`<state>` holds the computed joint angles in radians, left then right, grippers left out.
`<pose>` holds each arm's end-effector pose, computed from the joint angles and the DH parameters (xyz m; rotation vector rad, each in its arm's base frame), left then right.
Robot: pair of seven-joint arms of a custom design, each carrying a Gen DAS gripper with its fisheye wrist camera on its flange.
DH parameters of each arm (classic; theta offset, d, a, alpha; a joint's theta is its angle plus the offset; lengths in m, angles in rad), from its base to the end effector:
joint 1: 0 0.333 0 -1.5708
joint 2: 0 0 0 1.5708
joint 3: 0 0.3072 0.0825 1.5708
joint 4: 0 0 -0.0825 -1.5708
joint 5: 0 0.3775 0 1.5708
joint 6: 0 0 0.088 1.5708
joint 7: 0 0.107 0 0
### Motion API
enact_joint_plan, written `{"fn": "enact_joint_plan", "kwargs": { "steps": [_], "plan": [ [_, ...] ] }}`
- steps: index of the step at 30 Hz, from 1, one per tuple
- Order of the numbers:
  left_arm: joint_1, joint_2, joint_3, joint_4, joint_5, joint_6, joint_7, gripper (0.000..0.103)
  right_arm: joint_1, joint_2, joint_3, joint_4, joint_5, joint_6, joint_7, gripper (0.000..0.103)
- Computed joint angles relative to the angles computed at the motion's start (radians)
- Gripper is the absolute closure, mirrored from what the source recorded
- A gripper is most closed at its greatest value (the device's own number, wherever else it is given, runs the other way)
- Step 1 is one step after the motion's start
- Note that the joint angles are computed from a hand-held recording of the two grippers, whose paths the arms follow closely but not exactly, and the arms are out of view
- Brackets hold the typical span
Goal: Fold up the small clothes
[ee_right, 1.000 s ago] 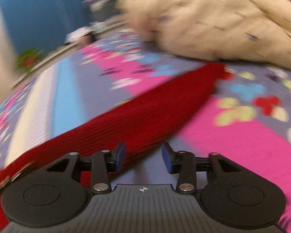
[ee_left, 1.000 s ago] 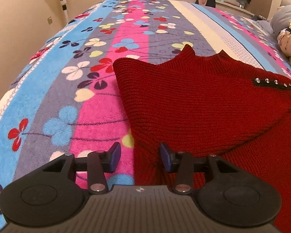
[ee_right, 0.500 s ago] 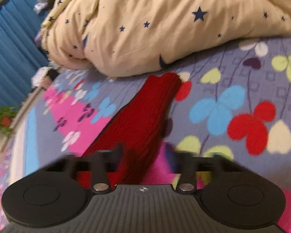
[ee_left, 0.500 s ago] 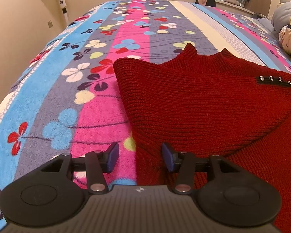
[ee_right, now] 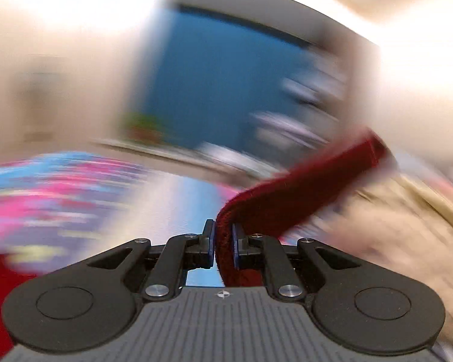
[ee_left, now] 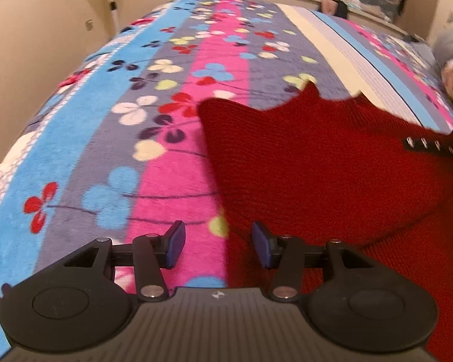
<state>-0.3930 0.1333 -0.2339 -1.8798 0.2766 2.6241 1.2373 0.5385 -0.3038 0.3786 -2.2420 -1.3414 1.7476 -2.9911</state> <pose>0.5115 -0.3704 0.5039 -1.3983 2.3018 -0.7398 0.3393 0.3230 0.5344 -1.1750 1.7264 -1.6381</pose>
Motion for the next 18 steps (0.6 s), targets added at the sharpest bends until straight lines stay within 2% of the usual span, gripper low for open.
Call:
{"fn": "enact_joint_plan", "kwargs": {
  "steps": [2, 4, 6, 7, 9, 11, 12, 13, 16, 18],
  "plan": [
    [0.010, -0.010, 0.009, 0.000, -0.019, -0.005, -0.035, 0.049, 0.032, 0.131, 0.014, 0.113, -0.075, 0.155, -0.027, 0.091],
    [0.027, -0.015, 0.010, 0.005, -0.067, -0.011, -0.047, 0.049, 0.070, 0.253, -0.007, 0.213, -0.059, 0.319, -0.069, 0.087],
    [0.044, -0.021, 0.007, 0.010, -0.128, -0.022, -0.043, 0.049, 0.089, 0.344, -0.041, 0.276, 0.093, 0.491, -0.162, 0.084],
    [0.052, -0.024, 0.004, 0.011, -0.158, -0.027, -0.033, 0.049, 0.089, 0.381, -0.036, 0.300, 0.182, 0.520, -0.214, 0.084],
    [0.062, -0.029, -0.002, 0.009, -0.211, -0.028, -0.008, 0.049, 0.149, 0.398, -0.054, 0.309, 0.196, 0.460, -0.212, 0.080],
    [0.072, -0.036, -0.012, -0.001, -0.288, 0.000, 0.031, 0.049, 0.166, 0.341, -0.071, 0.268, 0.305, 0.490, -0.218, 0.065],
    [0.077, -0.039, -0.020, -0.009, -0.346, 0.025, 0.061, 0.049, 0.171, 0.286, -0.078, 0.220, 0.349, 0.509, -0.199, 0.064],
    [0.080, -0.041, -0.028, -0.016, -0.403, 0.049, 0.095, 0.049, 0.177, 0.249, -0.074, 0.193, 0.373, 0.490, -0.193, 0.062],
    [0.085, -0.034, -0.055, -0.022, -0.581, 0.098, 0.222, 0.049, 0.195, 0.107, -0.036, 0.096, 0.471, 0.364, -0.204, 0.055],
    [0.076, -0.007, -0.060, -0.007, -0.628, 0.113, 0.250, 0.049, 0.203, -0.004, -0.010, 0.027, 0.565, 0.284, -0.207, 0.052]
  ]
}}
